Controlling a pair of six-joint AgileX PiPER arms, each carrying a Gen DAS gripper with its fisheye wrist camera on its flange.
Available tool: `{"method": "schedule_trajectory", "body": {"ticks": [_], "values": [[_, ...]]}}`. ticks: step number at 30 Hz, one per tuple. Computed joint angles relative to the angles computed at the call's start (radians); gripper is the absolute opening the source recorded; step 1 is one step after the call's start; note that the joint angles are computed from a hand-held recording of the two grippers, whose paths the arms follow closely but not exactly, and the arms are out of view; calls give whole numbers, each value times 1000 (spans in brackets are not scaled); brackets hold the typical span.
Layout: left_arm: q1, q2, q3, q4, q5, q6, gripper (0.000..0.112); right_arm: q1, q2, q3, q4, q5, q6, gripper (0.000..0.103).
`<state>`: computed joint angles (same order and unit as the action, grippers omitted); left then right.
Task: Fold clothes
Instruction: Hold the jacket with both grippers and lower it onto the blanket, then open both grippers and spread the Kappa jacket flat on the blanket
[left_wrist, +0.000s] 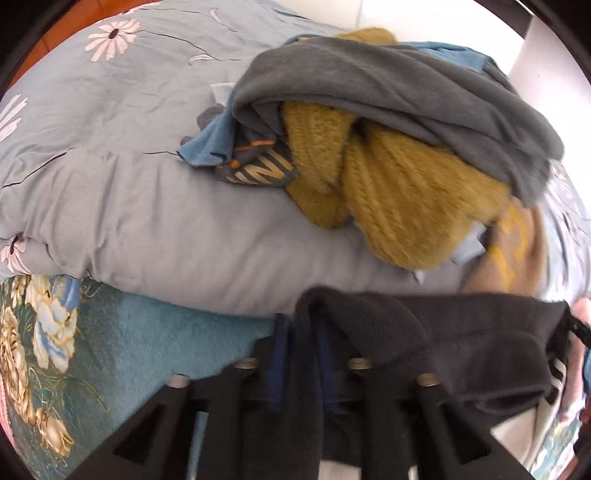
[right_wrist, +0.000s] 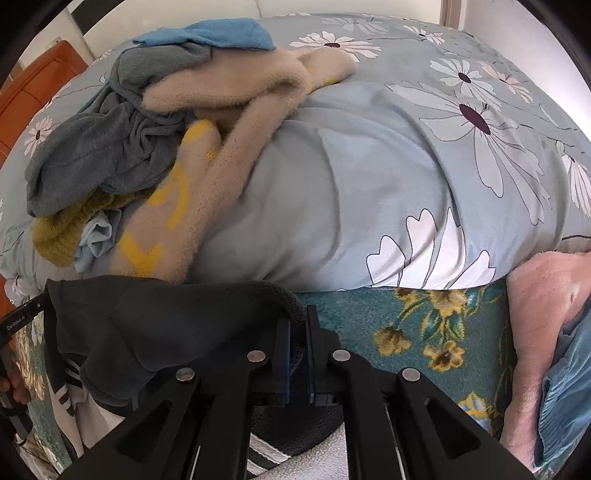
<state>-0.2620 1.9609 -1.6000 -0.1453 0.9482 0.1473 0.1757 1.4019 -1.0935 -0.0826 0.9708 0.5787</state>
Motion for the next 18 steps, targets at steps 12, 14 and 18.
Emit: {"method": "schedule_trajectory", "body": {"ticks": [12,14,18], "values": [[165,-492,487,-155,-58,224,63,446,-347,159,-99,185,248,36],[212,-571,576,-177,-59,266,63,625,-380,238,-128,193,405,36],[336,-716,727,-223,-29,371,63,832,-371,330,-114,180,643,36]]}}
